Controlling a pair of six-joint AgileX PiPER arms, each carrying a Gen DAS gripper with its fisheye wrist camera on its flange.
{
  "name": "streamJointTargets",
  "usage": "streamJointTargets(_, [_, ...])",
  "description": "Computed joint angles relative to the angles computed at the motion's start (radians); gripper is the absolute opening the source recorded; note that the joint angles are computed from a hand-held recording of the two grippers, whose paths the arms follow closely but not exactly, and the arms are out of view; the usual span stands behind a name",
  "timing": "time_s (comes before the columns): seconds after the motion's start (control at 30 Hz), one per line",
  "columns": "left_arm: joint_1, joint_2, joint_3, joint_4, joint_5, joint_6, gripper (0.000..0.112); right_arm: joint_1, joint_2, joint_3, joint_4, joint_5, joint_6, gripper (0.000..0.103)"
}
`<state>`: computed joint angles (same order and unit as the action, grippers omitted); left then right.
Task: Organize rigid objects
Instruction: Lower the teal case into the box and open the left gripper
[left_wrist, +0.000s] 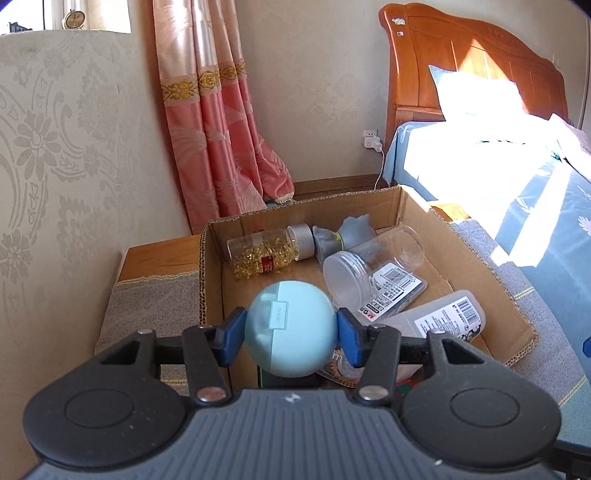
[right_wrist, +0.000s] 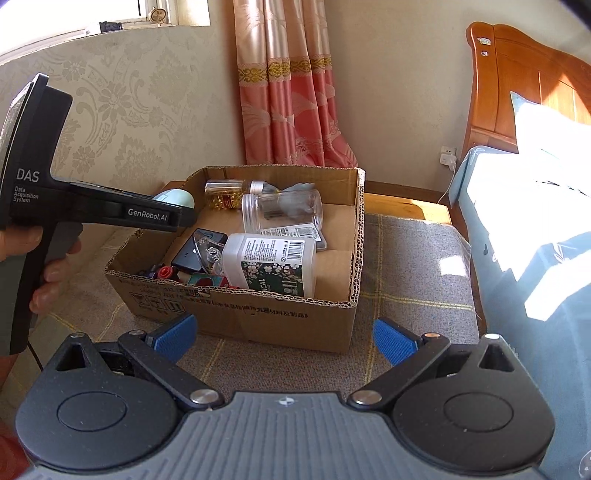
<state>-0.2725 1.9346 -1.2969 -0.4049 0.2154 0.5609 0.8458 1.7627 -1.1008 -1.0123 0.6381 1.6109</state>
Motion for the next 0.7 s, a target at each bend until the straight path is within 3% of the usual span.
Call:
streamJointTargets(0.2, [-0.024,0.143,-0.18,0.353,0.064,-0.362,0.052,0.002,0.002,0.011,0.024,0.008,-0.007,0.103])
streamJointTargets(0.33, [-0.022,0.199,-0.251,0.397,0.082,-0.417,0.052,-0.001,0.001,0.022,0.026,0.006,0.0,0.103])
streamJointTargets(0.37, [-0.024,0.201,-0.25,0.438,0.066,-0.464,0.055,-0.002,0.0,0.024,0.025,0.005,0.002,0.103])
streamJointTargets(0.43, [-0.022,0.202,-0.258,0.448,0.061,-0.484,0.082,-0.002,-0.002,0.029,0.024,0.001,0.006,0.103])
streamJointTargets(0.47, [-0.021,0.193,-0.248,0.462,0.048,-0.506,0.101,-0.003,-0.004,0.032,0.022,-0.004,0.009,0.103])
streamJointTargets(0.63, [-0.022,0.085,-0.102,0.62,-0.079,-0.666,0.102,0.003,-0.004,0.028,0.021,-0.001,0.005,0.103])
streamJointTargets(0.7, [-0.026,0.031,-0.036,0.772,-0.1,-0.817,0.102,0.007,-0.004,0.02,0.03,0.01,0.001,0.103])
